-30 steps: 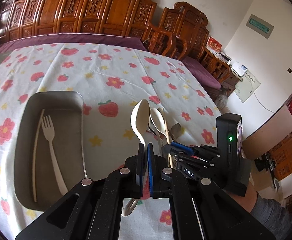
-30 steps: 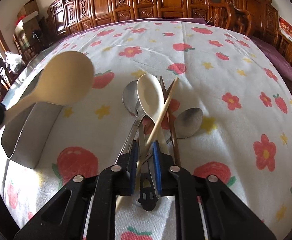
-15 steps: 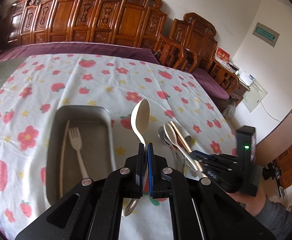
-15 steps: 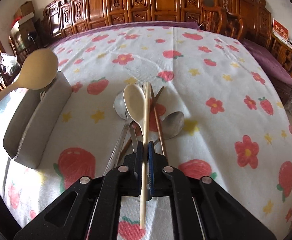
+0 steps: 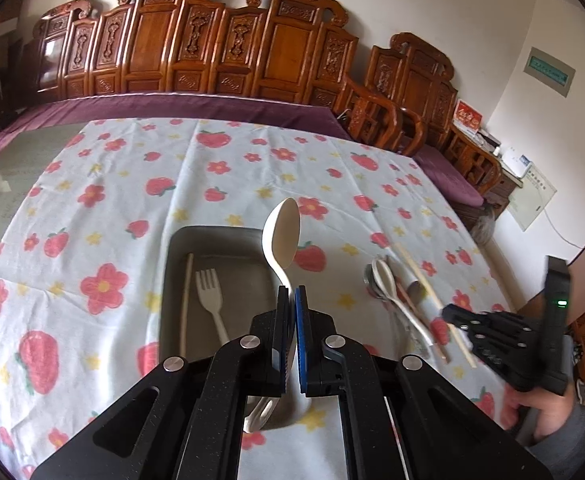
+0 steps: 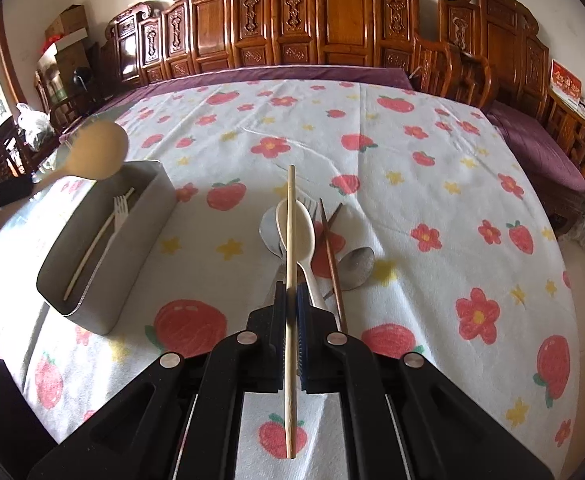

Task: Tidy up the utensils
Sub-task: 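Place the white spoon in the tray with the left tool while the right tool carries the chopstick toward it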

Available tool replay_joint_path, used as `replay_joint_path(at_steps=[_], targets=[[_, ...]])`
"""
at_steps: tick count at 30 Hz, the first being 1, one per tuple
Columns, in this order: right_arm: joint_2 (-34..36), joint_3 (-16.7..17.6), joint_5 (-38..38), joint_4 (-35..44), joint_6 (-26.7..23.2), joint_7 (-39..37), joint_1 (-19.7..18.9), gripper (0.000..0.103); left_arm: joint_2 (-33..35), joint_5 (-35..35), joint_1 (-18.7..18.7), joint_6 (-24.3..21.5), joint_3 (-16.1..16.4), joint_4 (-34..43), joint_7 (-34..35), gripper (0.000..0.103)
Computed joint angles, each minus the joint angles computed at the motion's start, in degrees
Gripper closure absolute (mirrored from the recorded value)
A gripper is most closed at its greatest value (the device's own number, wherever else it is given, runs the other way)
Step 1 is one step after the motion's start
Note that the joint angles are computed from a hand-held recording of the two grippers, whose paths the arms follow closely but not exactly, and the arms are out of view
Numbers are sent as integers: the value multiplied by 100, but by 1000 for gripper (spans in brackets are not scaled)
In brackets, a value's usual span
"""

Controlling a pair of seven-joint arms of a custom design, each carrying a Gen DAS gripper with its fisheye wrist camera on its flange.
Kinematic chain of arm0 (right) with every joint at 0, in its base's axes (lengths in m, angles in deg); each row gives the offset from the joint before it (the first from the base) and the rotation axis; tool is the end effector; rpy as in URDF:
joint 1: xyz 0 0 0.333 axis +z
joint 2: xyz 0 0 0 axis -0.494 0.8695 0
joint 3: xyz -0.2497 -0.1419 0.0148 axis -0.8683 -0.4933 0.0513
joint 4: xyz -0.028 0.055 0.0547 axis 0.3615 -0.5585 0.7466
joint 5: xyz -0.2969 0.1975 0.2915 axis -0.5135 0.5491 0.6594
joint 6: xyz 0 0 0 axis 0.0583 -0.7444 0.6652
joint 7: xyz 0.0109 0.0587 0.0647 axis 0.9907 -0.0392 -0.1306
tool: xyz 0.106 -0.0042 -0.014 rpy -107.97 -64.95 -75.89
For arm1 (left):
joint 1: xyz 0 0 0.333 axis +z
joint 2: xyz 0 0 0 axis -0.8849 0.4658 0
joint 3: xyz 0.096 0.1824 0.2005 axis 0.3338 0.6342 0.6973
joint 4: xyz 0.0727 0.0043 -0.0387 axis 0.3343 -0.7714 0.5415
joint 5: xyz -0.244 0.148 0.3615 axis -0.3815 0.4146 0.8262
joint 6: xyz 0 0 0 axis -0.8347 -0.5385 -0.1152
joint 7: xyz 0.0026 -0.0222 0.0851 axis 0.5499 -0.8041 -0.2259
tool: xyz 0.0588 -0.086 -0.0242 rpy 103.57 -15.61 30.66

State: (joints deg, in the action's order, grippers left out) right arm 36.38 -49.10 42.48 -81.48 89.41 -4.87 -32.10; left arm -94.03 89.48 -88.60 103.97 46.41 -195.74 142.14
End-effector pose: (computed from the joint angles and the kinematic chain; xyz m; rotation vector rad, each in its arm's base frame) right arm 0.4166 -0.0235 0.4687 -1.9950 1.5954 -0.4418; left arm 0.3825 -0.2142 0.5499 -1.8387 1.9252 -1.0002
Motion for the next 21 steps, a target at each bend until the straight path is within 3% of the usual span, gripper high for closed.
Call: replay_joint_path(at_steps=[10,21], targets=[[-222,-67,186,-44,-124,-202,226,97,614,33,343,-237,38,100,25,101],[-276,-68,364,-31,-240,-321,389,97,1035,-126,392,-269,-28,230,161,100]])
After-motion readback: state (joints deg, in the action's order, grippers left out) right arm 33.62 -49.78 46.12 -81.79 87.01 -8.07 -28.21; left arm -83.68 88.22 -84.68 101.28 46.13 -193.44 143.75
